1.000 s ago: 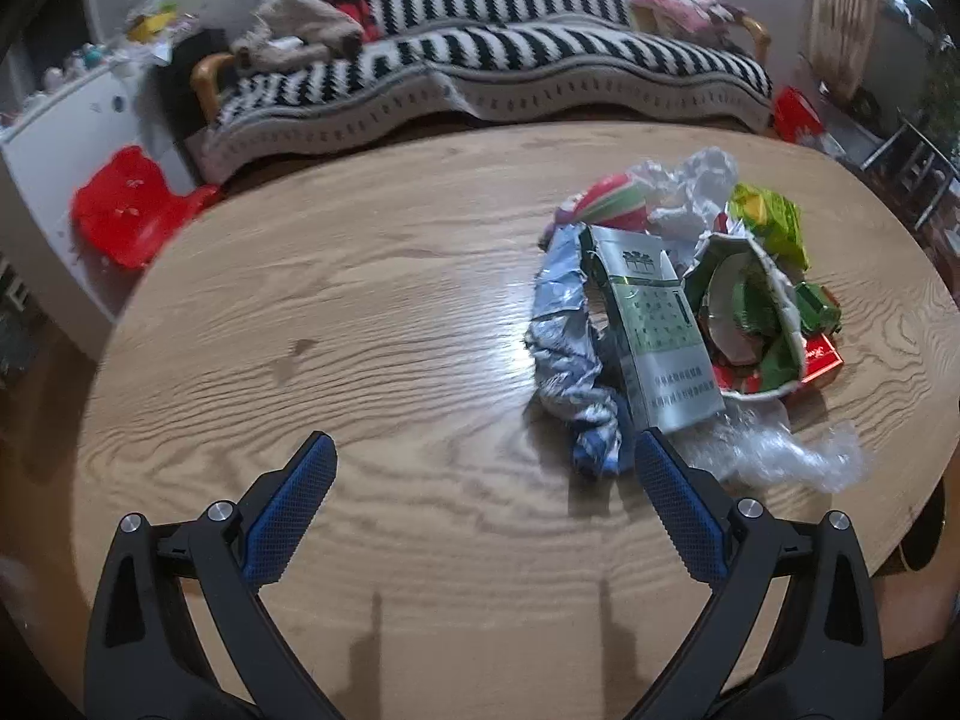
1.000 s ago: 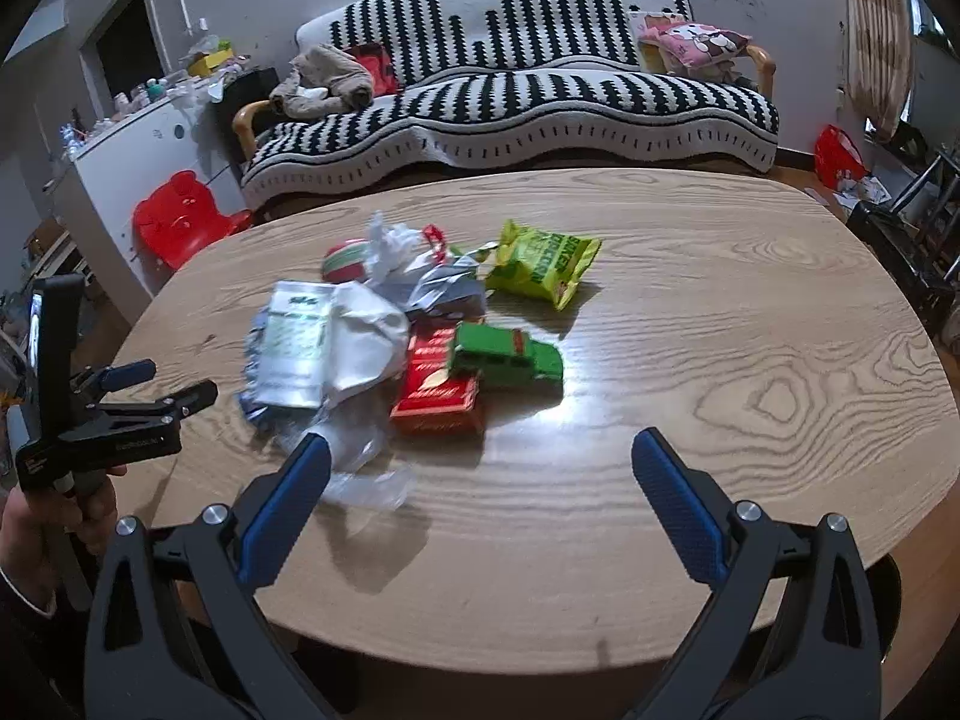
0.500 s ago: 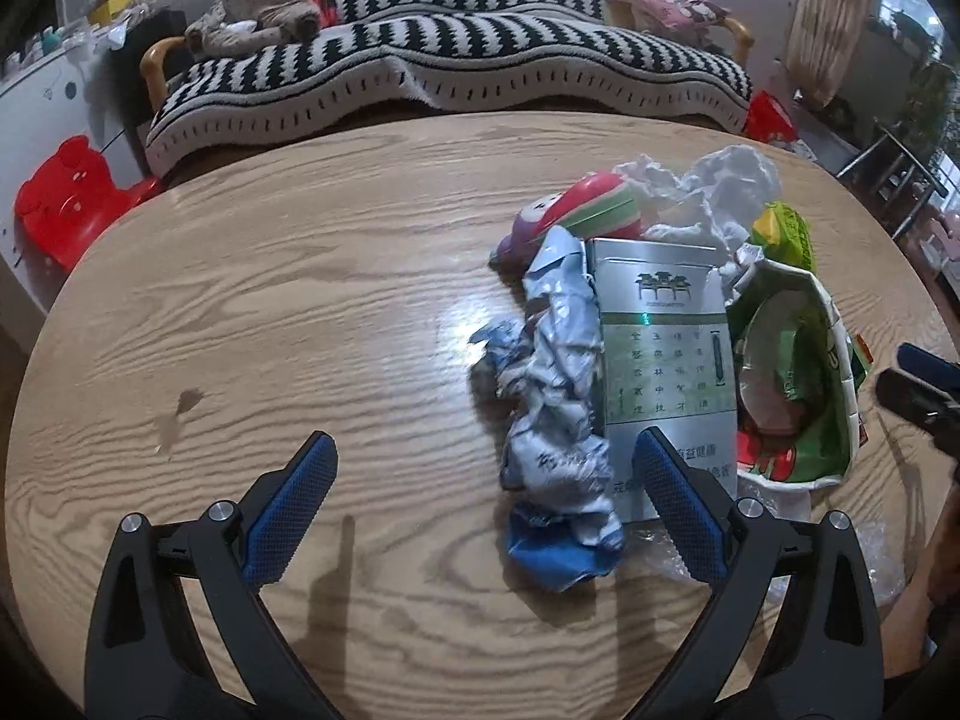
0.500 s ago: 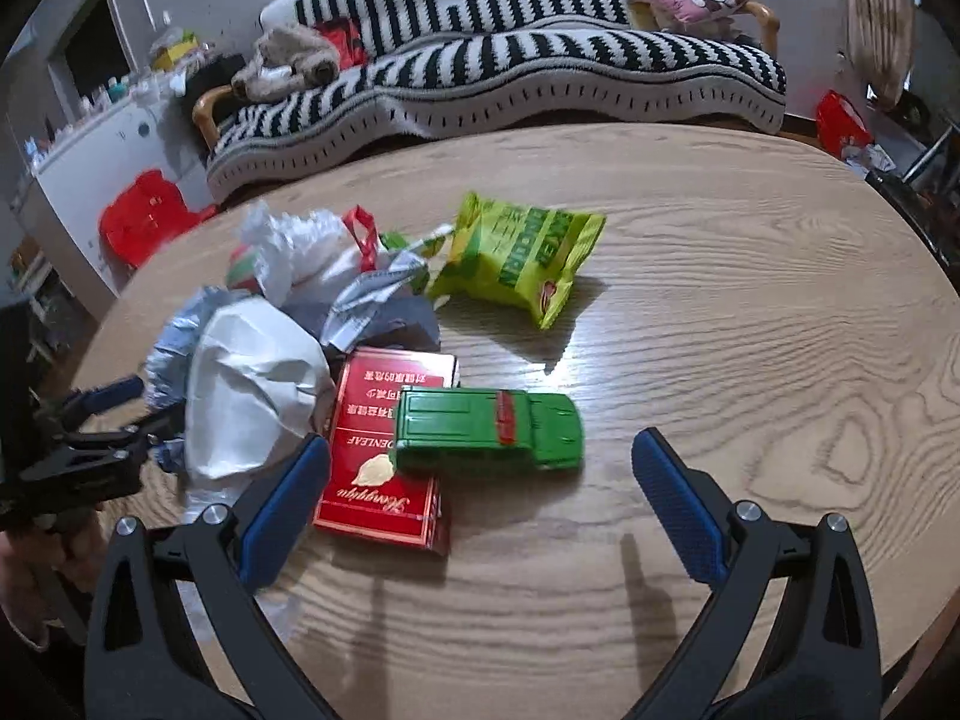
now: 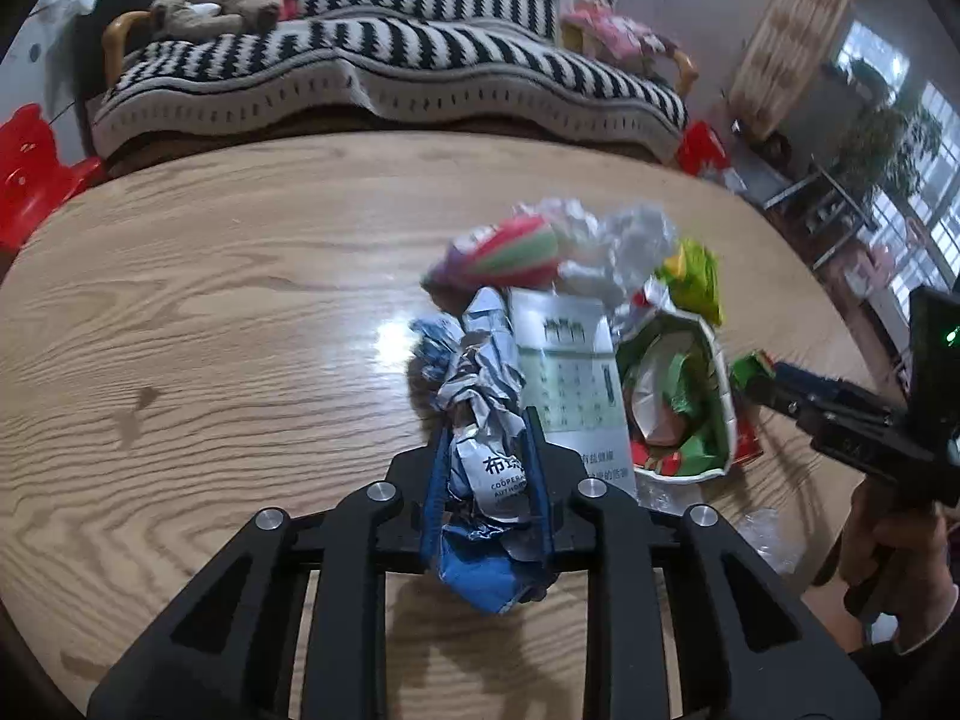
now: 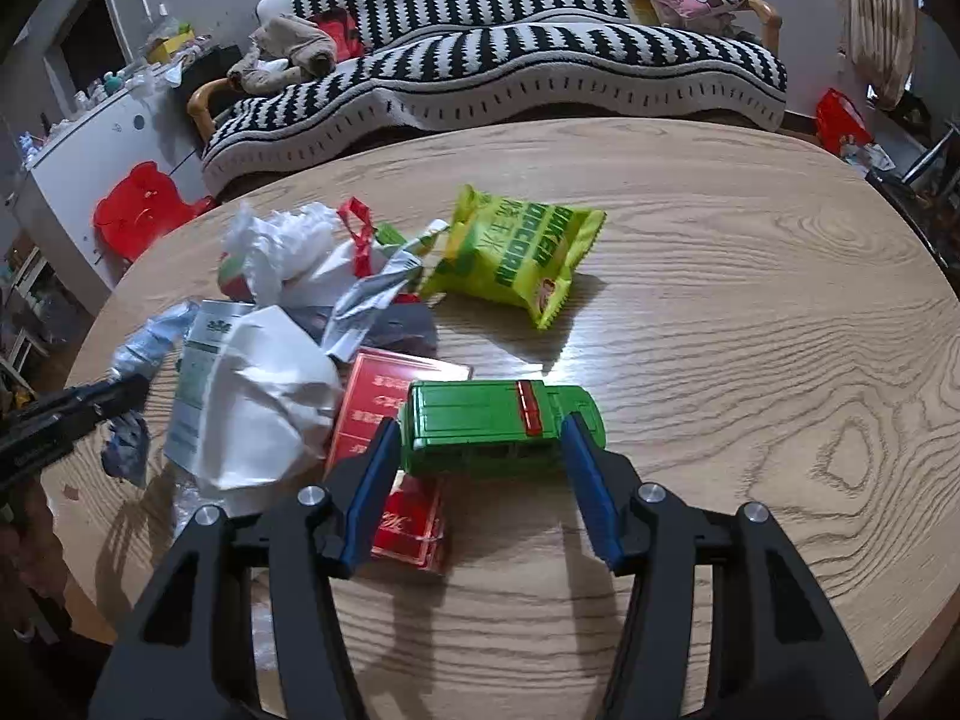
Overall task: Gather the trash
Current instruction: 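Grasp the crumpled foil with the left tool while the right tool grasps the green toy car, then carry foil and green car to the black bin and release both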
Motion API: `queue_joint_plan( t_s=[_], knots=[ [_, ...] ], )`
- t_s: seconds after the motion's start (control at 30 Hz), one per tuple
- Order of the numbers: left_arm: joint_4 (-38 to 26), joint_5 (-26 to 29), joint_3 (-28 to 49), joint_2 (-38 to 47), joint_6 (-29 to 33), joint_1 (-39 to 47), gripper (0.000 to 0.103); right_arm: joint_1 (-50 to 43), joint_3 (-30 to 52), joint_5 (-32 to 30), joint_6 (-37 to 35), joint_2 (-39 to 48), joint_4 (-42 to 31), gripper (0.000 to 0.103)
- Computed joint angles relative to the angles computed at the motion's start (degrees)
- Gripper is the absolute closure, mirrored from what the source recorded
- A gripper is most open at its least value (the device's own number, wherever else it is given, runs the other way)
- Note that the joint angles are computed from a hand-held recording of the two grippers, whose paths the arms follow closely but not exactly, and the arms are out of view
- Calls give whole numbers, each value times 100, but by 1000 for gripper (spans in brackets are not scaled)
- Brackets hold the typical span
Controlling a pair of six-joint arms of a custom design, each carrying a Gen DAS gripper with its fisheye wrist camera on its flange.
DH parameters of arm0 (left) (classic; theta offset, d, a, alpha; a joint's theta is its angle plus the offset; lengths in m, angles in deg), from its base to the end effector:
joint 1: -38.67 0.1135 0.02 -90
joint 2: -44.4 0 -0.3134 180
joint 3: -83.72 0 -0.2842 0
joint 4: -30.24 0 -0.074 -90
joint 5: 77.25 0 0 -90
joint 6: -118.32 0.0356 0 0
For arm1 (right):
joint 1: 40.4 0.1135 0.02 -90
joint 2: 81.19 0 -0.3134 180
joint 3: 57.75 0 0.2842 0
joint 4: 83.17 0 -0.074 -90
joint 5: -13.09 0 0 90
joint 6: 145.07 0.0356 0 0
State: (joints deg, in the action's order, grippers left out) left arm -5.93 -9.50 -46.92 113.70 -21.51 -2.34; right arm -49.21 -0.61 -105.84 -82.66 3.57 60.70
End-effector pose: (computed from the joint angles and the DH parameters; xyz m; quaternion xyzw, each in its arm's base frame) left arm 0.1869 -0.1447 0.2210 -0.1282 0.9315 -0.0741 0.3322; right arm 0.2889 -0.0274 0.1995 -0.2098 0.9211 0.1624 0.2849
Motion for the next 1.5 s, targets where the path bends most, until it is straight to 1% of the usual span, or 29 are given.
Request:
queue_joint_plan(
  t_s=[0.07,0.3,0.37,0.47,0.53,0.63,0.77,0.87,0.9,0.93,1.03,1.17,1.3,1.37,1.4,1.47,1.5],
  knots=[
    [-203,-153,1,-217,-150,-106,82,-17,-44,-12,5,-153,40,48],
    [-854,-725,155,-558,-646,-589,82,-328,-38,-358,-81,-602,-169,48],
    [-1063,-874,254,-515,-763,-701,82,-421,-18,-420,-169,-647,-266,48],
    [-1168,-914,372,-435,-819,-748,82,-667,-2,-485,-393,-737,-401,48],
    [-1157,-994,549,-233,-811,-864,82,-858,61,-556,-534,-779,-534,48],
    [-1133,-1197,893,179,-724,-1111,82,-1448,237,-817,-960,-770,-864,48],
    [-726,-1144,1426,841,-481,-1398,82,-2512,623,-1231,-1688,-572,-1393,48],
    [-336,-1025,2025,1547,-188,-1660,82,-3495,1117,-1491,-2270,-124,-1824,48],
    [-79,-846,2306,1881,-38,-1759,82,-3715,1236,-1508,-2348,11,-1857,48],
    [44,-764,2482,2095,41,-1827,82,-3989,1403,-1522,-2418,201,-1867,48],
    [337,-542,3390,3018,424,-2128,82,-4701,1963,-1535,-2519,817,-1924,48],
    [645,-93,4893,4422,984,-2518,82,-5542,2899,-1396,-2320,1803,-1865,48],
    [503,573,6485,5742,1209,-2726,82,-5989,3769,-977,-2043,2717,-1873,48],
    [344,953,7290,6354,1273,-2785,82,-6149,4440,-727,-1881,3342,-2162,48],
    [167,1196,7923,6816,1287,-2807,82,-6202,4741,-600,-1816,3613,-2329,48],
    [-43,1447,8644,7385,1235,-2858,82,-6289,5318,-363,-1683,4114,-2642,48],
    [-233,1620,9186,7780,1203,-2858,82,-6304,5520,-261,-1633,4282,-2793,48]
  ],
)
